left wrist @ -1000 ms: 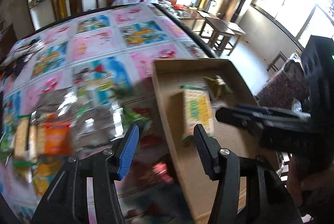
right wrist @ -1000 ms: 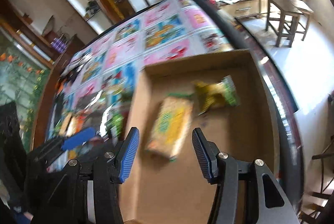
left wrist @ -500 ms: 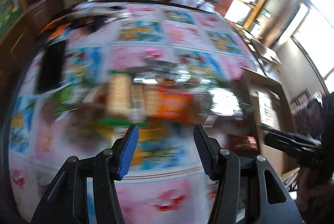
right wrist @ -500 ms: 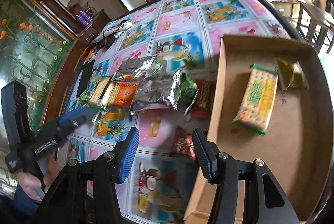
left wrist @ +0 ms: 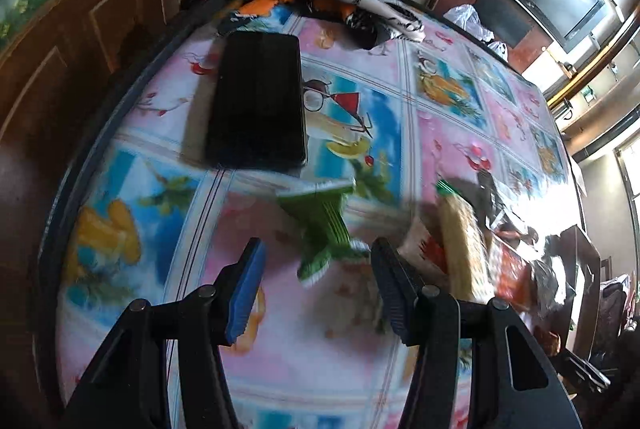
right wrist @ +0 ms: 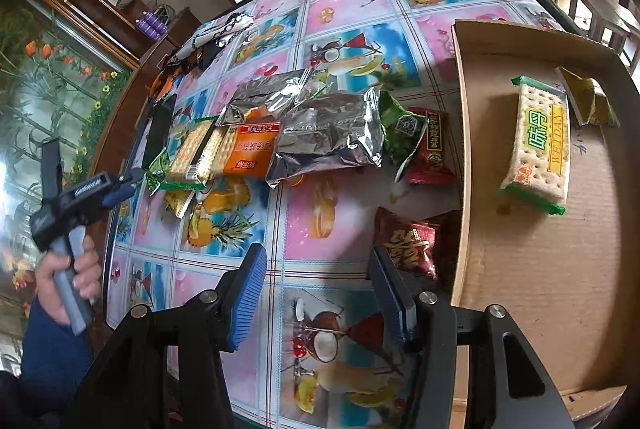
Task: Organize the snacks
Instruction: 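Grasp the green triangular snack bag with the left tool while the right tool returns to the snacks, then grasp the long cracker pack with barcode strip using the right tool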
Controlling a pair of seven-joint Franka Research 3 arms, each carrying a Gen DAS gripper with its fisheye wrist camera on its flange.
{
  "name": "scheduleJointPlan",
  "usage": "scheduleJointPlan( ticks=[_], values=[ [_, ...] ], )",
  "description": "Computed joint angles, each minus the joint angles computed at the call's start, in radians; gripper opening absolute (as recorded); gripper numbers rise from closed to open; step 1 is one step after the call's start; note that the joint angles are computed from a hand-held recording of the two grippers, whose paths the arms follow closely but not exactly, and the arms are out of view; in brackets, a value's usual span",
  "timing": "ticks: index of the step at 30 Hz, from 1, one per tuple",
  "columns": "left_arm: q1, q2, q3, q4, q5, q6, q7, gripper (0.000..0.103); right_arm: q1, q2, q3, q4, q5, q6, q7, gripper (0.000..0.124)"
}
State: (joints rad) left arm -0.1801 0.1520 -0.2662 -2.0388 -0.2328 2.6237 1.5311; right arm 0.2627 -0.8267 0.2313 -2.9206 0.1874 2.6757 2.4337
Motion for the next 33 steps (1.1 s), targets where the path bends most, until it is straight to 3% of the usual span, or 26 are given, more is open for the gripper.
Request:
scheduleJointPlan(
  ticks=[6,7,9,12,16,22,25,28,31,33],
  values=[
    [-0.024,0.086,0.011,0.067,0.127,0.004,-0.076,0.052,-0.017,0.002,0.025,0.016,-0.023,-0.02,0.031,0.057],
    [-0.022,0.093,0.008,0.074,0.142,0.007,-0.072,0.043,-0.018,0.006,0.028,0.023,-0.029,-0.023,0.031,0.057],
    [-0.031,0.096,0.015,0.074,0.195,0.018,-0.102,0.041,-0.016,0.021,0.025,0.037,-0.039,-0.021,0.023,0.057],
    [-0.036,0.076,0.024,0.039,0.261,0.047,-0.135,0.029,-0.003,0.081,0.006,0.082,-0.046,0.001,-0.021,0.057],
    [-0.018,0.003,0.01,-0.064,0.249,0.082,-0.12,0.029,0.015,0.194,-0.025,0.16,-0.028,0.067,-0.089,0.063],
    [-0.032,-0.146,0.014,-0.249,0.207,0.118,-0.072,0.029,0.092,0.473,-0.108,0.356,0.069,0.167,-0.271,0.065],
    [-0.051,-0.196,0.029,-0.306,0.185,0.124,-0.055,0.029,0.087,0.607,-0.117,0.465,0.103,0.173,-0.315,0.065],
    [-0.067,-0.238,0.045,-0.352,0.177,0.123,-0.046,0.029,0.068,0.715,-0.118,0.566,0.096,0.127,-0.315,0.066],
    [-0.078,-0.265,0.061,-0.383,0.167,0.126,-0.039,0.029,0.045,0.795,-0.113,0.647,-0.03,0.058,-0.231,0.071],
    [-0.083,-0.275,0.068,-0.396,0.164,0.13,-0.036,0.029,0.05,0.816,-0.118,0.661,-0.059,0.094,-0.215,0.073]
  ],
)
